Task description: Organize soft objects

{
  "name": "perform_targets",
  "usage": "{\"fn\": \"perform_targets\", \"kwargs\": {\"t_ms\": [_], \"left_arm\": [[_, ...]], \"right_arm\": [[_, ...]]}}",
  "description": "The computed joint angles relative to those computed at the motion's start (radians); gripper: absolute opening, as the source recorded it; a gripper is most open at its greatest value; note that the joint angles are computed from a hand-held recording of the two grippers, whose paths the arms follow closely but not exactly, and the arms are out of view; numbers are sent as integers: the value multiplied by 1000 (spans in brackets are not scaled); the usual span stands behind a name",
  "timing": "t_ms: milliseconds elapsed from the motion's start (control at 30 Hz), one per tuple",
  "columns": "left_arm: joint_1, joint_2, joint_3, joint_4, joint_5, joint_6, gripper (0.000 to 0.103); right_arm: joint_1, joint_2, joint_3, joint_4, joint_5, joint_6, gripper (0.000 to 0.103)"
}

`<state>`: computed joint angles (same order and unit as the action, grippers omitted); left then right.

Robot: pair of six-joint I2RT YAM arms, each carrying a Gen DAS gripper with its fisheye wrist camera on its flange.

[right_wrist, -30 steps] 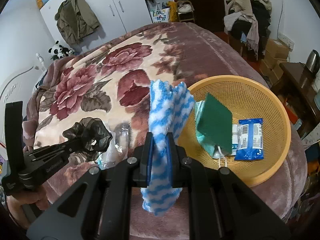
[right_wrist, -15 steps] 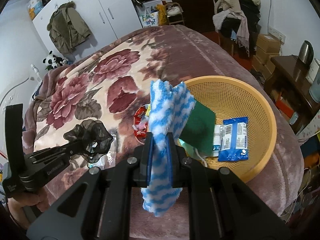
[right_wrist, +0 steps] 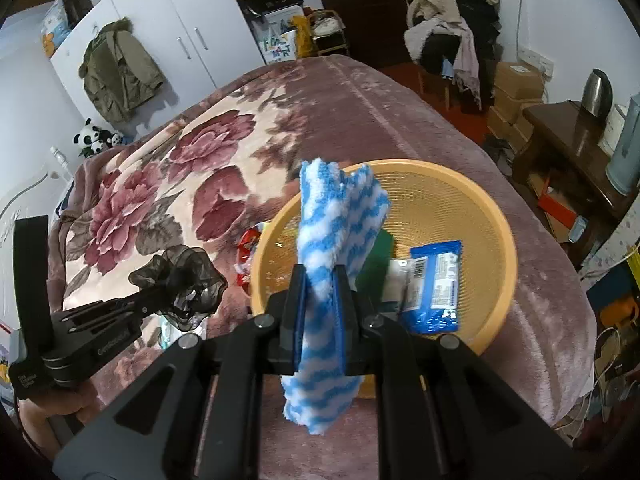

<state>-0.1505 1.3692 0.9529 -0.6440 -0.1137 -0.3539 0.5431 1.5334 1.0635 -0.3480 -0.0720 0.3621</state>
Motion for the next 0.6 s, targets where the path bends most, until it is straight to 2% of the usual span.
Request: {"fn": "perform_targets", "kwargs": {"t_ms": [600], "left_arm": [[-181,208,194,2,-19,-85,6]], "right_arm": [[-195,-29,-29,0,-80,-76,13]]}}
